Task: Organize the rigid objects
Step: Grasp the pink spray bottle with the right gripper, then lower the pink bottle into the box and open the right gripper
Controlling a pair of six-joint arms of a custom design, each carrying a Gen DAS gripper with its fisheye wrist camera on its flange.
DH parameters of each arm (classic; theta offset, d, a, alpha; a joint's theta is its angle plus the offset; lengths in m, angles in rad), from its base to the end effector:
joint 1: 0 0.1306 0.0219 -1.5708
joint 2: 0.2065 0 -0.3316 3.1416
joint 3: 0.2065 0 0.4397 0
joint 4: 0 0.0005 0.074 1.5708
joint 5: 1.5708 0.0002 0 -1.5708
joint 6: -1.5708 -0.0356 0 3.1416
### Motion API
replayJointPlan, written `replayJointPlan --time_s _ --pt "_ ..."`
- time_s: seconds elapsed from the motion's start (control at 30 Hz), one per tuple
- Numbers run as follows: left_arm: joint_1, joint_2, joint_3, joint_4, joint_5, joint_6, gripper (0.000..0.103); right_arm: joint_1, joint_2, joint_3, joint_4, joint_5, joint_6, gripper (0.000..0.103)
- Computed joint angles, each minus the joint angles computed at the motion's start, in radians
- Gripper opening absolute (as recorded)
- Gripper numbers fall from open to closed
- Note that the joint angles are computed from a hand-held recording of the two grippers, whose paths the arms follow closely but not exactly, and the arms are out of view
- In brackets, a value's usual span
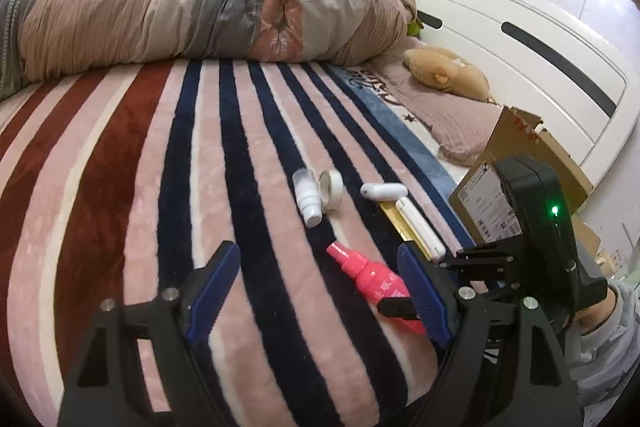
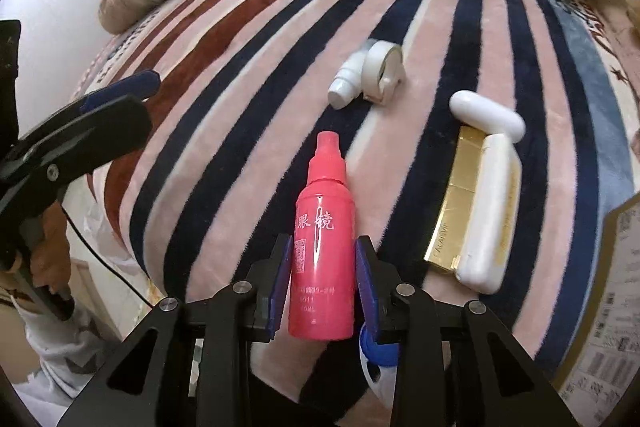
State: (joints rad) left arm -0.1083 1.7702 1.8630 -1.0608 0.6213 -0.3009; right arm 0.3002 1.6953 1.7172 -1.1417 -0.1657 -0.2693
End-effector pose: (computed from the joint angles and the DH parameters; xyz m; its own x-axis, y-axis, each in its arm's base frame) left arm 0.6427 -0.0912 0.3911 -0.6588 0.3141 -0.6836 0.6400 0.7116 -0.2899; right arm 0.5875 0.1875 0.3555 -0.9246 -0.0115 -0.3807 -0.1186 0.9586 0.2591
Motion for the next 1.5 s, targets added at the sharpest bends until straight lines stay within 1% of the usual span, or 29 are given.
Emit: replayJointPlan --time_s 0.07,0.13,0.17,0.27,0.4,0.5,0.57,0.6,0.63,0.67,0.7,0.73,0.77,0.83,0.87,0.93,1.03,1.1,1.17,1.2,1.3,1.4,1.47,1.5 --pt "0.001 0.003 -0.001 -0.009 -0.005 -0.001 0.079 0.002 0.002 -0.003 0.005 0.007 0.014 0.027" --pt "0.004 0.009 0.005 -0.029 0.005 -0.008 0.079 0.010 0.011 0.012 0.015 0.024 0.016 0.027" --pt "0.004 0.006 0.004 -0.033 0.012 -0.012 0.079 0.013 0.001 0.004 0.035 0.036 0.014 0.027" --pt "0.001 -0.025 -0.019 -0.024 0.028 -0.034 0.079 0.019 -0.067 -0.053 0.115 0.051 0.008 0.027" --pt "-0.006 -0.036 0.022 -0.066 0.143 -0.038 0.078 0.031 -0.167 -0.122 0.215 0.052 0.008 0.027" --pt "-0.032 -0.050 0.049 -0.066 0.168 -0.025 0.077 0.039 -0.261 -0.188 0.304 0.042 0.010 0.027" --pt "-0.048 -0.039 0.088 -0.089 0.230 -0.010 0.070 0.040 -0.340 -0.247 0.366 0.059 0.023 0.027" --pt "-0.061 -0.028 0.118 -0.111 0.283 -0.001 0.066 0.045 -0.370 -0.269 0.390 0.079 0.026 0.027" --pt "-0.073 -0.023 0.138 -0.123 0.303 -0.002 0.055 0.044 -0.411 -0.301 0.417 0.091 0.028 0.027" --pt "-0.088 -0.023 0.152 -0.126 0.307 -0.005 0.044 0.038 -0.441 -0.327 0.431 0.090 0.026 0.027" --pt "-0.106 -0.028 0.161 -0.119 0.297 -0.005 0.041 0.027 -0.476 -0.353 0.441 0.092 0.020 0.027" --pt "-0.125 -0.035 0.165 -0.108 0.278 -0.005 0.033 0.026 -0.495 -0.367 0.447 0.106 0.013 0.027" --pt "-0.149 -0.037 0.177 -0.105 0.258 -0.007 0.033 0.021 -0.517 -0.384 0.458 0.123 0.006 0.027" --pt "-0.194 -0.038 0.198 -0.094 0.235 -0.011 0.033 -0.007 -0.574 -0.423 0.462 0.130 0.009 0.027" --pt "-0.226 -0.042 0.203 -0.082 0.213 -0.025 0.033 -0.023 -0.607 -0.445 0.460 0.140 0.013 0.027" --pt "-0.271 -0.035 0.227 -0.083 0.186 -0.046 0.032 -0.054 -0.658 -0.477 0.447 0.151 0.017 0.027" --pt "-0.341 -0.009 0.280 -0.111 0.163 -0.079 0.028 -0.094 -0.717 -0.509 0.414 0.206 0.026 0.027" --pt "-0.388 0.015 0.314 -0.130 0.125 -0.115 0.028 -0.130 -0.743 -0.528 0.392 0.229 0.029 0.027" --pt "-0.424 0.043 0.348 -0.155 0.102 -0.151 0.028 -0.162 -0.768 -0.547 0.361 0.248 0.028 0.027" --pt "-0.441 0.067 0.375 -0.180 0.091 -0.166 0.028 -0.177 -0.775 -0.554 0.347 0.254 0.032 0.027" --pt "-0.468 0.094 0.387 -0.215 0.077 -0.182 0.028 -0.211 -0.782 -0.570 0.292 0.278 0.044 0.027" --pt "-0.486 0.114 0.386 -0.229 0.050 -0.206 0.029 -0.241 -0.771 -0.577 0.250 0.254 0.041 0.027" --pt "-0.489 0.118 0.378 -0.218 0.045 -0.190 0.029 -0.248 -0.767 -0.582 0.245 0.255 0.047 0.027" --pt "-0.487 0.132 0.394 -0.229 0.046 -0.181 0.030 -0.252 -0.759 -0.578 0.242 0.260 0.053 0.027"
